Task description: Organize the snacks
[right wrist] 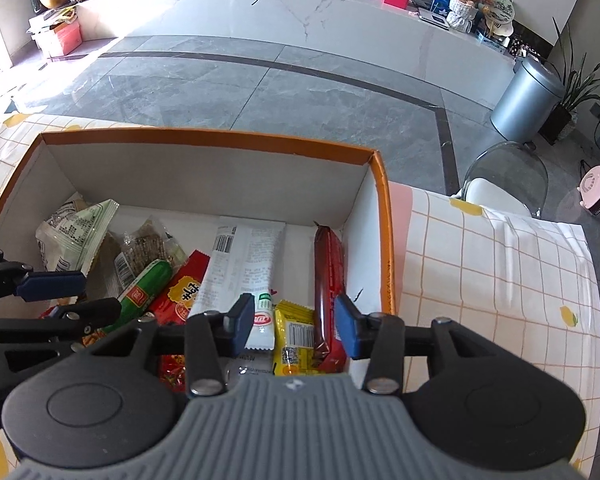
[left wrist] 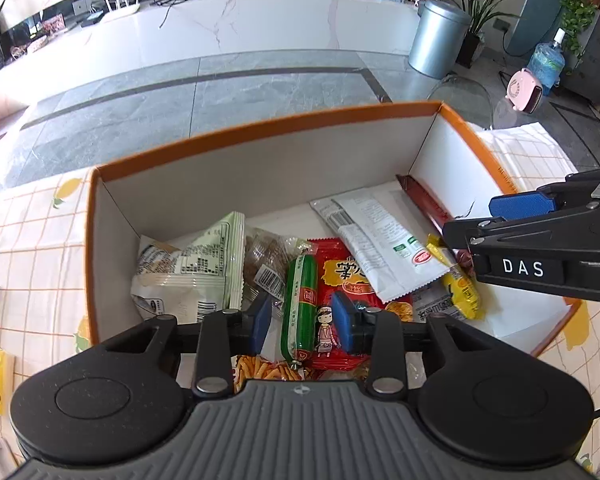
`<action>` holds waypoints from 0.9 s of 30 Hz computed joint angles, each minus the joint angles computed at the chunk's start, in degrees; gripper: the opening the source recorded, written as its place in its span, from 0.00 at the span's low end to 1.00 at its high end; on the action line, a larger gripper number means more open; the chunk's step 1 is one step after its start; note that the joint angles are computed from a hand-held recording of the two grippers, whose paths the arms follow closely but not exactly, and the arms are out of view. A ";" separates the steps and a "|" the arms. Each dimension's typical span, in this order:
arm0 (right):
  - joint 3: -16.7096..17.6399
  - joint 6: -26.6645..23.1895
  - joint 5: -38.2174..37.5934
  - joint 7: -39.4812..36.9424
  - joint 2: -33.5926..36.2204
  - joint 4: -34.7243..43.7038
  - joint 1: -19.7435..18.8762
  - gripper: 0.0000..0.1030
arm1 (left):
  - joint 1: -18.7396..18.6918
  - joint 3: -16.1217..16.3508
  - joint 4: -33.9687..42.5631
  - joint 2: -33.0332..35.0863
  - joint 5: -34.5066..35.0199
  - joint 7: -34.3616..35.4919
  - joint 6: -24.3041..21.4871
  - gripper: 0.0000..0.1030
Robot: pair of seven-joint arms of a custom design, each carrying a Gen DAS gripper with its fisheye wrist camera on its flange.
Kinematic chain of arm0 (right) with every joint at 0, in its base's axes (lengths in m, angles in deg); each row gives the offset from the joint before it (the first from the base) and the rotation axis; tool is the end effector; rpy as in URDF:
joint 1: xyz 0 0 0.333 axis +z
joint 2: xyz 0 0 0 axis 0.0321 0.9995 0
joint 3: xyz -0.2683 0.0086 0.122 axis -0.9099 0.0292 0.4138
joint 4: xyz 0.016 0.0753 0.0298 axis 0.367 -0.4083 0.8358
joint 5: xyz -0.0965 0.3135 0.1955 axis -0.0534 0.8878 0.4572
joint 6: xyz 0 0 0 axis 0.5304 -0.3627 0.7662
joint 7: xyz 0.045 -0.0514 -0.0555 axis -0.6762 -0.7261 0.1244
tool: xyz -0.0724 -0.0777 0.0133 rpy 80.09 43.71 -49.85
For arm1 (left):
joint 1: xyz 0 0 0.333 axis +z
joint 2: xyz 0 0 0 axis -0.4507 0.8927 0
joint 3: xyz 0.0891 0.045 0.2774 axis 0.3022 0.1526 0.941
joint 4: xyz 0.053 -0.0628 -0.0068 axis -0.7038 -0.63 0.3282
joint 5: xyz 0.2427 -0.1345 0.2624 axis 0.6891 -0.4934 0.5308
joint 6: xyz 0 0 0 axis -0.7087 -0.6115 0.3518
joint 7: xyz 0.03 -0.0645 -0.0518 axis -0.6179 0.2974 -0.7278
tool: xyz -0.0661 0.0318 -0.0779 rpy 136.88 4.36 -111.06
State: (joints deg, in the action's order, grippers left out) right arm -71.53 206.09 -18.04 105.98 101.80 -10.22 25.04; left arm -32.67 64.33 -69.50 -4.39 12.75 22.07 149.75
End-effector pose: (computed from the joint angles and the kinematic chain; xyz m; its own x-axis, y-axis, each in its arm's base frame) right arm 0.6887 0.2445 0.3482 0.2281 -0.9713 0.0677 -0.8420 -0.2318 -0.4872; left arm 0.5772 -0.1875 0.3419 -0.2040 -0.9775 0.0541 -0.8453 0.1480 -0.5133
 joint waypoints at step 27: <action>8.33 31.98 27.25 -27.04 -41.87 -49.27 -2.05 0.80 | 5.00 -4.95 -18.40 -32.38 80.36 -74.95 5.58 0.78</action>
